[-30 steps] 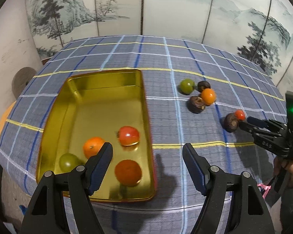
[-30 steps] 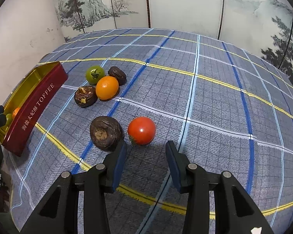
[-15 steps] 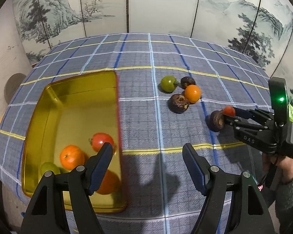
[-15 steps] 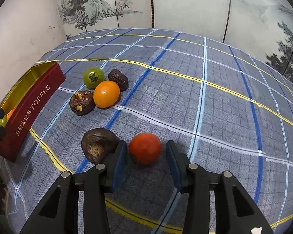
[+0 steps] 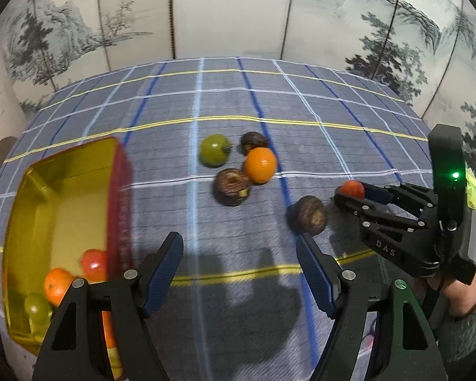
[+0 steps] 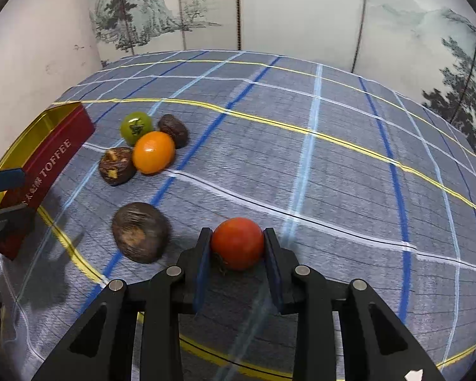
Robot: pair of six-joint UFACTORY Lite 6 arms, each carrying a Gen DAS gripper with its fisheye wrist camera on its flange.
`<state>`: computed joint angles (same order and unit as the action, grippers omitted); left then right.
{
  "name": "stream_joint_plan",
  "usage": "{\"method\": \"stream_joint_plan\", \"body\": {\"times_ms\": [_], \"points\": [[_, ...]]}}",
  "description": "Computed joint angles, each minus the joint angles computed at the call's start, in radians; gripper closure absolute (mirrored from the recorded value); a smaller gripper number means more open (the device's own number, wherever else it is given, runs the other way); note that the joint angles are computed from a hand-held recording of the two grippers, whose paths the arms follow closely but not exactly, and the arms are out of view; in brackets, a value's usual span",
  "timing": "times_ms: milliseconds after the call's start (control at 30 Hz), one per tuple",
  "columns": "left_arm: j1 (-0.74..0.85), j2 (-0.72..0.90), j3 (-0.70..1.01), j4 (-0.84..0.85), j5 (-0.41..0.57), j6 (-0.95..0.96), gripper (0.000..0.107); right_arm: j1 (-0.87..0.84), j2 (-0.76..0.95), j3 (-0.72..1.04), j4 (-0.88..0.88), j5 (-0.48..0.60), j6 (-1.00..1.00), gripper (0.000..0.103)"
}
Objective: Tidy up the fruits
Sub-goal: 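Move the right gripper back to the table and grasp another red tomato, then grasp the brown round fruit with the left gripper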
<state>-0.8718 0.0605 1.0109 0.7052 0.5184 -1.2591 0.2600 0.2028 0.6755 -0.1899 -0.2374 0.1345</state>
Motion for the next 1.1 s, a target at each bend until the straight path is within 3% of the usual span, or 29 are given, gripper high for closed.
{"method": "stream_joint_plan", "body": {"times_ms": [533, 867, 967, 1100], "points": [[0.001, 0.332, 0.291, -0.138, -0.082, 0.158, 0.034, -0.259, -0.065, -0.084, -0.309, -0.05, 0.192, 0.073], [0.014, 0.452, 0.392, -0.202, -0.089, 0.231, 0.056, -0.249, -0.066, -0.082, -0.3, -0.046, 0.188, 0.071], [0.009, 0.45, 0.388, -0.201, -0.104, 0.235, 0.067, -0.247, -0.067, -0.084, -0.301, -0.047, 0.192, 0.071], [0.005, 0.438, 0.372, -0.182, -0.099, 0.211, 0.068, -0.244, -0.068, -0.086, -0.294, -0.047, 0.187, 0.071]]}}
